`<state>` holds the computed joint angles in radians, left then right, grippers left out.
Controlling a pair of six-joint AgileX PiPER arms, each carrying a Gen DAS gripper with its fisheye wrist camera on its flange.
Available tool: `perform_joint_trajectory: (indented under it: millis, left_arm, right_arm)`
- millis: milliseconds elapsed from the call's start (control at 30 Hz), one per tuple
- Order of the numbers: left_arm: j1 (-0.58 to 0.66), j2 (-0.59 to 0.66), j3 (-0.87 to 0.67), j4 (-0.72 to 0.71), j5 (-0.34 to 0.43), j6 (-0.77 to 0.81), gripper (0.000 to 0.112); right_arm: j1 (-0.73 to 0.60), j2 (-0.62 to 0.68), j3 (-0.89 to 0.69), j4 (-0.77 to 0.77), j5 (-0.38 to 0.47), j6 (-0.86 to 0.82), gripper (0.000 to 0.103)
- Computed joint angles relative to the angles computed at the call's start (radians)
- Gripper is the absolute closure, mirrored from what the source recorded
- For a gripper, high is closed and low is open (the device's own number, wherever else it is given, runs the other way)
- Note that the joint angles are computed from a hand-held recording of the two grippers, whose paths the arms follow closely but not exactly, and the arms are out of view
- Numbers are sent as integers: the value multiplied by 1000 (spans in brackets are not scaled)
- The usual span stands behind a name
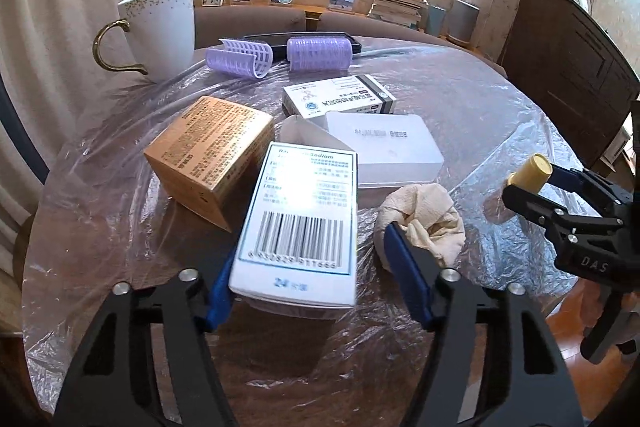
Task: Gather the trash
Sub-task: 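Grasp the white barcode medicine box with the left tool while the right tool grasps the yellow cup, then carry the white box and yellow cup over the white bin with both tools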
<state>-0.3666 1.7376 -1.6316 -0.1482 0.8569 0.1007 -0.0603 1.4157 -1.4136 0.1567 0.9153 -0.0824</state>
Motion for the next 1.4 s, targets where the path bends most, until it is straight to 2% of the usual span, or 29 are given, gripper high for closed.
perform_joint_trajectory:
  millis: [133, 200, 267, 400, 500, 867, 1400]
  left_arm:
    - [0, 4, -12, -22, 15, 16, 58]
    - [1, 6, -15, -30, 19, 18, 59]
    - [3, 7, -19, -40, 24, 21, 60]
    - [-3, 0, -11, -35, 19, 20, 63]
    - [-6, -8, 2, -29, 7, 14, 65]
    - [12, -35, 20, -53, 2, -5, 65]
    - [4, -120, 69, -34, 11, -32, 65]
  right_arm:
    - [2, 1, -5, -6, 0, 3, 37]
    - [-5, 2, -5, 3, 2, -2, 38]
    - [-17, 7, -8, 25, 11, -12, 49]
    - [-43, 4, -1, 67, 15, -35, 59]
    - [-61, 2, 1, 98, 22, -53, 70]
    - [-107, -26, 2, 197, 47, -112, 73]
    - [-114, -78, -13, 246, 129, -126, 73]
